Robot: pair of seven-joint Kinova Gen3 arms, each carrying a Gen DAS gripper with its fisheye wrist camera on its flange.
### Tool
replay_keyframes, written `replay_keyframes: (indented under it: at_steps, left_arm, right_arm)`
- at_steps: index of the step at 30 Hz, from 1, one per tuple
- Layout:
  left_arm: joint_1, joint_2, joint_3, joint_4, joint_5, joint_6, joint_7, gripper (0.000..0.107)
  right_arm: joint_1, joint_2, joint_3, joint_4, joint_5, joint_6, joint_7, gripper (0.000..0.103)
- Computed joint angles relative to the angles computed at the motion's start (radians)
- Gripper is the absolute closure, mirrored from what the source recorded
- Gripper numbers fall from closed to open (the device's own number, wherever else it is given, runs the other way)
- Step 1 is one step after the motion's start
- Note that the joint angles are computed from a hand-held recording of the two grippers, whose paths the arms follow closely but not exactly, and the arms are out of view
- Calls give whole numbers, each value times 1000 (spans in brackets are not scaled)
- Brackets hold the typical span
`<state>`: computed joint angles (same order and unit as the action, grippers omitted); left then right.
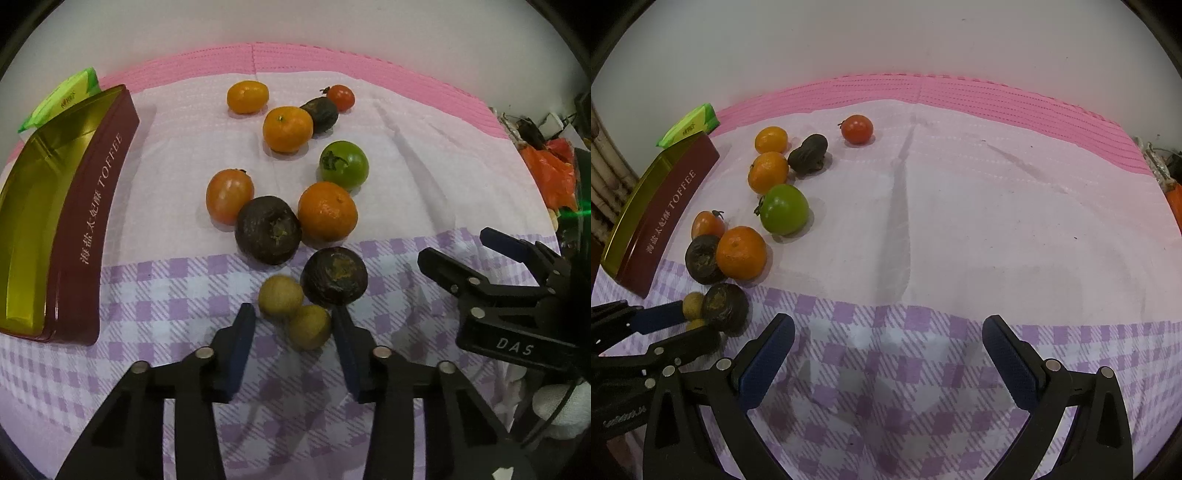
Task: Organize fruits
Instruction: 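Close the left gripper on the two tan longans, then carry the longans into the gold tin tray and open the left gripper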
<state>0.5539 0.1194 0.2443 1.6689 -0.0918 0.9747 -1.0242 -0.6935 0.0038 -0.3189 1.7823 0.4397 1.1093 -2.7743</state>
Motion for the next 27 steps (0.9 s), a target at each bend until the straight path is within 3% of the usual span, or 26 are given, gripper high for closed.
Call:
replay_keyframes:
  at_steps: [4, 23, 27]
  left_arm:
    - [-8, -9, 1, 15, 10, -13, -43, 86]
    - [-71, -52, -9, 64, 69, -39, -121, 86]
    - [-63, -57, -3, 65, 40, -36, -105, 86]
  right_arm:
    - [4, 1, 3, 2, -12, -5, 6, 2]
    - [-16, 18, 1, 2, 1, 7, 1, 2]
    - [-21, 21, 3, -1, 5, 11, -3, 2]
